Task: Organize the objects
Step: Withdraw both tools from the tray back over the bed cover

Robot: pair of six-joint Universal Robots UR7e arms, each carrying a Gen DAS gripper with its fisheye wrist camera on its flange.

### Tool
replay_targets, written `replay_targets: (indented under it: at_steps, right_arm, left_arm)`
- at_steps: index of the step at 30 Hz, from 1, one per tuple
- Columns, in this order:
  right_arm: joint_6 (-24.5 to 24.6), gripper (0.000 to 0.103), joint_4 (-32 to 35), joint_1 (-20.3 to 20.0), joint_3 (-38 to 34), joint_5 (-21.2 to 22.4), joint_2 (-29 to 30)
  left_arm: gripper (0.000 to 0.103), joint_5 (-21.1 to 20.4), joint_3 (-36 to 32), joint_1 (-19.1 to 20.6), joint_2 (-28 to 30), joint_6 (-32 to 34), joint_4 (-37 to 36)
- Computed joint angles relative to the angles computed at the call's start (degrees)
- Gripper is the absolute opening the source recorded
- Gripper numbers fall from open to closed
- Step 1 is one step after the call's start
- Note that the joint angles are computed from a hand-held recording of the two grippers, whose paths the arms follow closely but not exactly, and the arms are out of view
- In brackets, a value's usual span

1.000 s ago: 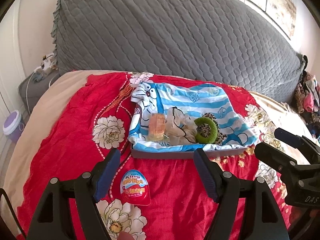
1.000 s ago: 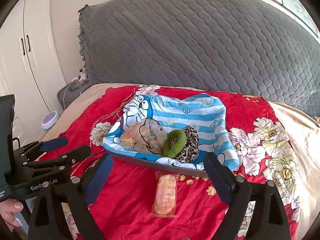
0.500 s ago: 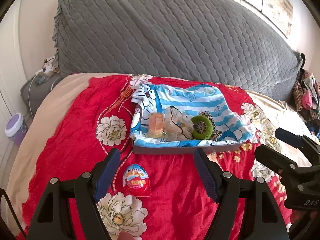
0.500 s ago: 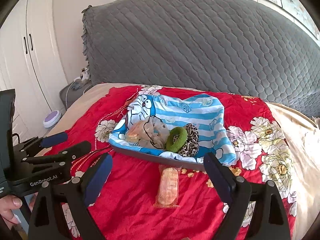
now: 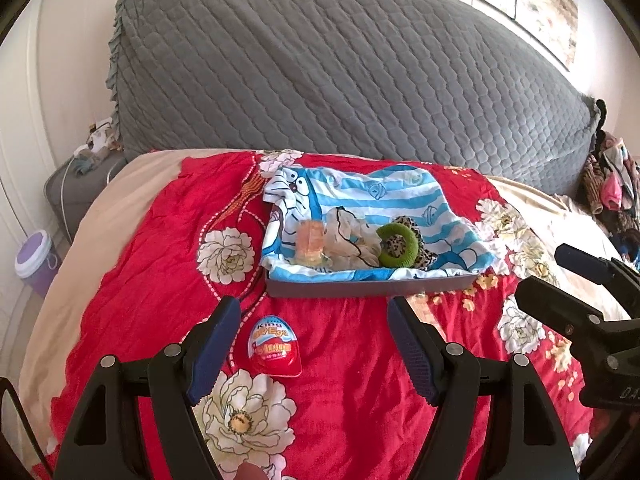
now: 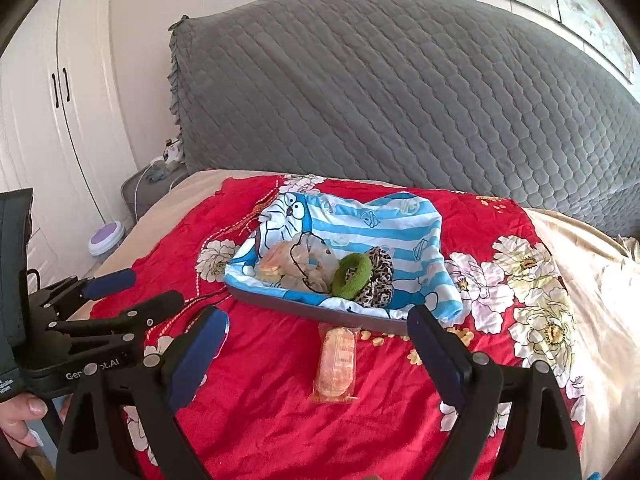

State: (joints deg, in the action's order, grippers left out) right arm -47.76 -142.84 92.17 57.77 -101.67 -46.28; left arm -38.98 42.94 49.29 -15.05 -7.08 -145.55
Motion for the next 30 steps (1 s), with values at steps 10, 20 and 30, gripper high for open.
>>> replay_targets:
  at_steps: [10,20,30]
  right_arm:
    - [-0.57,0.092,-1.51,0.11,3.78,0.23,-2.43]
    - [-1.38,0.092,-2.42,0.2,6.67,-0.09,-3.91]
    - [-1.73,0.093,-2.87,0.19,8.14,-0.69,-4.61]
  left_arm:
    - [0.077,0.59,4.82,-0.81,-2.37,-0.75,-2.13]
    - [0.077,0.54,8.32,-0.85,-3.91,-2.56,-2.59]
    - [0.077,0.82,10.2,-0.66,-4.44,-4.31,-2.07]
